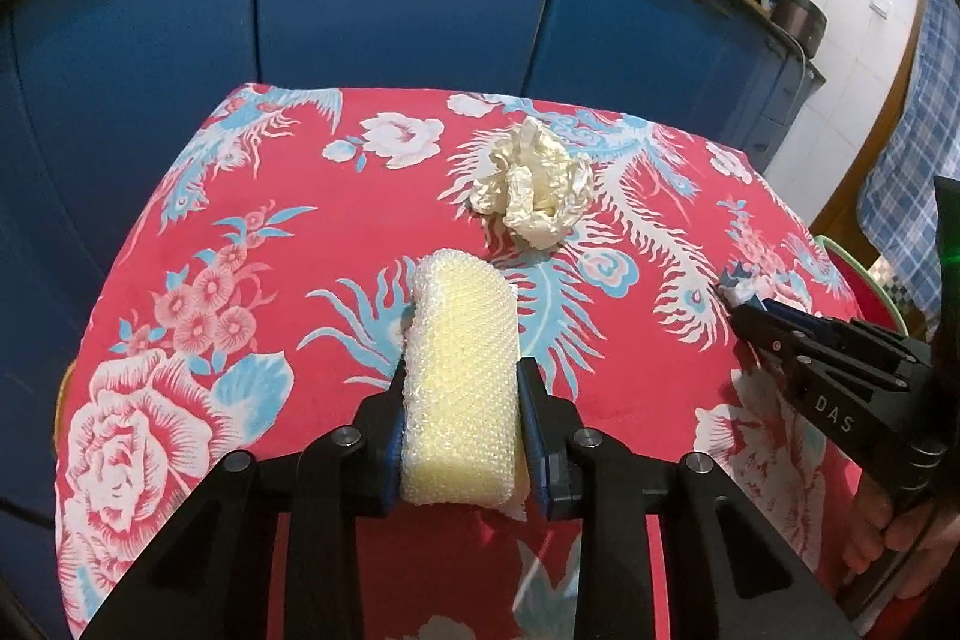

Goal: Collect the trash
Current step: 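Grasp the yellow sponge with the left tool while the right tool grasps the small blue bottle, then lift the sponge and blue bottle and carry both over the red bucket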

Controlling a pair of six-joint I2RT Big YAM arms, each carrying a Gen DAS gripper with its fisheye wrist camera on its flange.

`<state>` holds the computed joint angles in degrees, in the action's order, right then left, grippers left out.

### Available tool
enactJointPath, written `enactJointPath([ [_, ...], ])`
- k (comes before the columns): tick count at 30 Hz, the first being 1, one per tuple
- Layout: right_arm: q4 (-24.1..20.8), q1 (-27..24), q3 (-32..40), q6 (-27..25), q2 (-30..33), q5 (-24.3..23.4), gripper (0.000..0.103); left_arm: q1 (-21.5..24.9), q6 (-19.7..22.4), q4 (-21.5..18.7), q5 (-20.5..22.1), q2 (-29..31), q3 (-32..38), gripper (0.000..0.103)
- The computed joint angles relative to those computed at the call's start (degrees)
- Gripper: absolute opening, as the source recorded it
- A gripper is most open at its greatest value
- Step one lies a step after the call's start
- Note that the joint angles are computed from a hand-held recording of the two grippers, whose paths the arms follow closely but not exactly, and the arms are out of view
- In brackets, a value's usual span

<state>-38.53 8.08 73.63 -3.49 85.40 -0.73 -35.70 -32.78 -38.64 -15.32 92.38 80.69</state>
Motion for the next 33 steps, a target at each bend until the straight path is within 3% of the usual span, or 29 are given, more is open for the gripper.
enactJointPath([
  [11, 2.1, -0.2, -4.5, 0.4, -5.0, 0.5, 0.02, -2.1, -1.2, 0.5, 1.3, -1.9, -1.7, 0.031],
  [18, 2.1, -2.7, -6.7, 1.0, -9.5, -1.5, 0.02, -6.1, -0.9, -0.9, -2.5, -2.4, 0.3, 0.031],
  [26, 1.7, -8.2, -10.4, 0.8, -14.4, -3.4, 0.02, -10.0, -3.3, -2.0, -3.2, -0.7, 4.5, 0.031],
  [33, 0.7, -15.5, -11.4, 0.3, -16.3, -3.6, 0.02, -13.7, -0.6, -4.4, -2.7, 5.5, 13.0, 0.031],
])
